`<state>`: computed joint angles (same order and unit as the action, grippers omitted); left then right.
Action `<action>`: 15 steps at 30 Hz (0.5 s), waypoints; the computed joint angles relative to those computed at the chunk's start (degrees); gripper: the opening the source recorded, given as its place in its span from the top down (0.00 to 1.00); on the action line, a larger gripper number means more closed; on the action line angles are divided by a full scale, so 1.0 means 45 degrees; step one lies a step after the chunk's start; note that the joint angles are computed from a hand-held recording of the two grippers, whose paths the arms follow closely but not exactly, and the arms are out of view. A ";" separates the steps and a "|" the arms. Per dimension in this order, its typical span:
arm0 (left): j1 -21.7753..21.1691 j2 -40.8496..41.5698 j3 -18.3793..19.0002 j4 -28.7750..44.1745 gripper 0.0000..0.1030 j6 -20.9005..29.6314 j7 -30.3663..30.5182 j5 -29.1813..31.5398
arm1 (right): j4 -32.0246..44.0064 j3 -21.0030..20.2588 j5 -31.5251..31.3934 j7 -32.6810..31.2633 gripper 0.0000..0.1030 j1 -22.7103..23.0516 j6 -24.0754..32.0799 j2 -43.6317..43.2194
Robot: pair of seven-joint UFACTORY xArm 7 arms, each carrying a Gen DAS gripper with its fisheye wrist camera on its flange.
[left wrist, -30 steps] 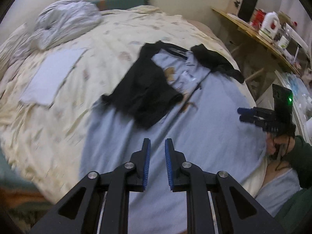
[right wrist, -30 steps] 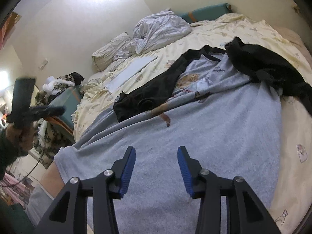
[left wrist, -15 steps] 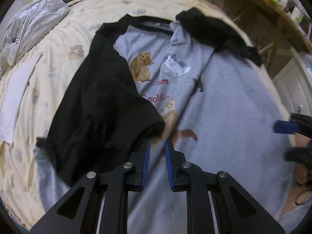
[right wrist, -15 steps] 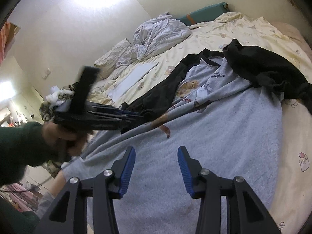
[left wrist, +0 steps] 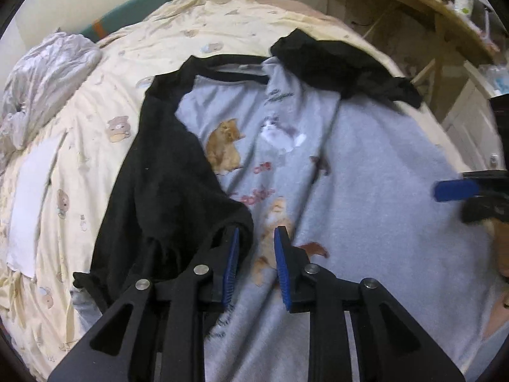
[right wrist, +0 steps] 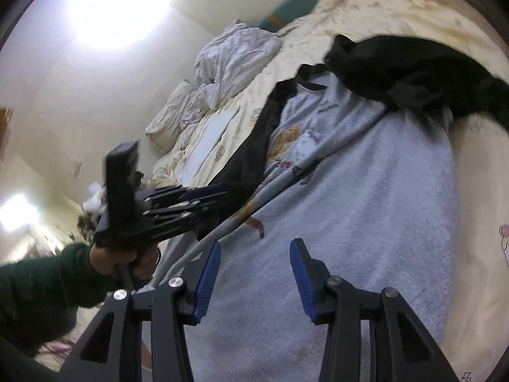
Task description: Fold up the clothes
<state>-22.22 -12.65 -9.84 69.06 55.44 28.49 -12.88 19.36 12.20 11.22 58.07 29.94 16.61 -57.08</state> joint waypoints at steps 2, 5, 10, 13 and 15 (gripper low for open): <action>-0.0023 -0.0237 0.0014 -0.0089 0.66 -0.0004 0.0136 0.0013 | -0.0290 -0.0090 0.0228 0.0281 0.55 0.0023 -0.0221 -0.0222; 0.0035 -0.0344 0.0080 -0.0074 0.40 0.0008 -0.0191 -0.0112 | -0.0497 -0.0106 0.0312 0.0586 0.55 -0.0065 -0.0360 -0.0445; 0.0119 -0.0506 -0.0046 -0.0459 0.36 -0.0423 -0.0178 0.0449 | -0.0483 -0.0120 0.0220 0.0729 0.55 -0.0001 -0.0253 -0.0419; 0.0058 -0.0422 -0.0252 -0.0744 0.32 -0.0845 -0.0066 0.1130 | -0.0399 -0.0122 0.0175 0.0695 0.55 0.0109 -0.0138 -0.0293; 0.0008 -0.0266 -0.0355 -0.0930 0.32 -0.1353 -0.0134 0.1430 | -0.0373 -0.0118 0.0160 0.0677 0.55 0.0145 -0.0094 -0.0254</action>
